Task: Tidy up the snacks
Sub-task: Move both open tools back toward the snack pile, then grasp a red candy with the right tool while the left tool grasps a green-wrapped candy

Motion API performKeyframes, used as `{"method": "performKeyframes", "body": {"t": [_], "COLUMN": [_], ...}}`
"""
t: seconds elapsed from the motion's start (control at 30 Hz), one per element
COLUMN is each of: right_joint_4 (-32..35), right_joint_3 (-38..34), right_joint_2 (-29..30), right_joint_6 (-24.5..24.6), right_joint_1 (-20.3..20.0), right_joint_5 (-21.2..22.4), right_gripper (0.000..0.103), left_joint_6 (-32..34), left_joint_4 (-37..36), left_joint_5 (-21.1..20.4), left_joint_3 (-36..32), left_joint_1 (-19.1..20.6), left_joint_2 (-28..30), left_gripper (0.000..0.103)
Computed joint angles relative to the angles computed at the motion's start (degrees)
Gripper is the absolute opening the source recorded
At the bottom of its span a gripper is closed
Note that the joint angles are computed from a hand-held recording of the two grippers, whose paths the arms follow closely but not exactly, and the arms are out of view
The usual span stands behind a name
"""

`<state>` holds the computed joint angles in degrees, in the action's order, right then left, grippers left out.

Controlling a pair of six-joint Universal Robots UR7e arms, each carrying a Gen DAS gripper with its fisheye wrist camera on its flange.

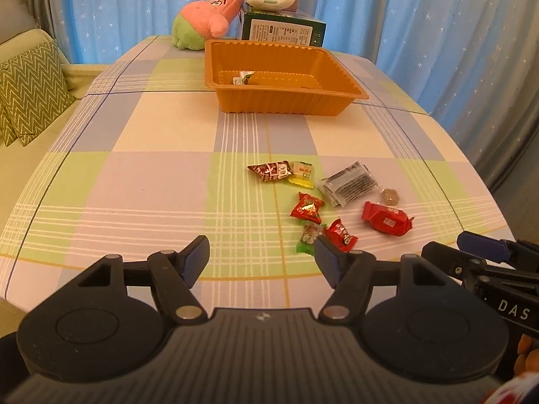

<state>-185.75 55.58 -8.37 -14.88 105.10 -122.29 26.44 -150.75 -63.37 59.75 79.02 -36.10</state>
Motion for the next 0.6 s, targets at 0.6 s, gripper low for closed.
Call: {"method": "performKeyframes", "body": {"t": [0.6], "right_joint_4": [17.03], "right_joint_3": [-19.88], "right_joint_2": [10.22], "right_joint_6": [-9.23], "right_joint_1": [-3.18], "right_joint_5": [5.55], "right_gripper": [0.040], "left_joint_6": [0.95], "left_joint_4": [6.98], "left_joint_5": [1.21], "left_joint_3": [-11.09], "left_joint_1": [1.49], "left_joint_2": [6.08], "left_gripper": [0.062]}}
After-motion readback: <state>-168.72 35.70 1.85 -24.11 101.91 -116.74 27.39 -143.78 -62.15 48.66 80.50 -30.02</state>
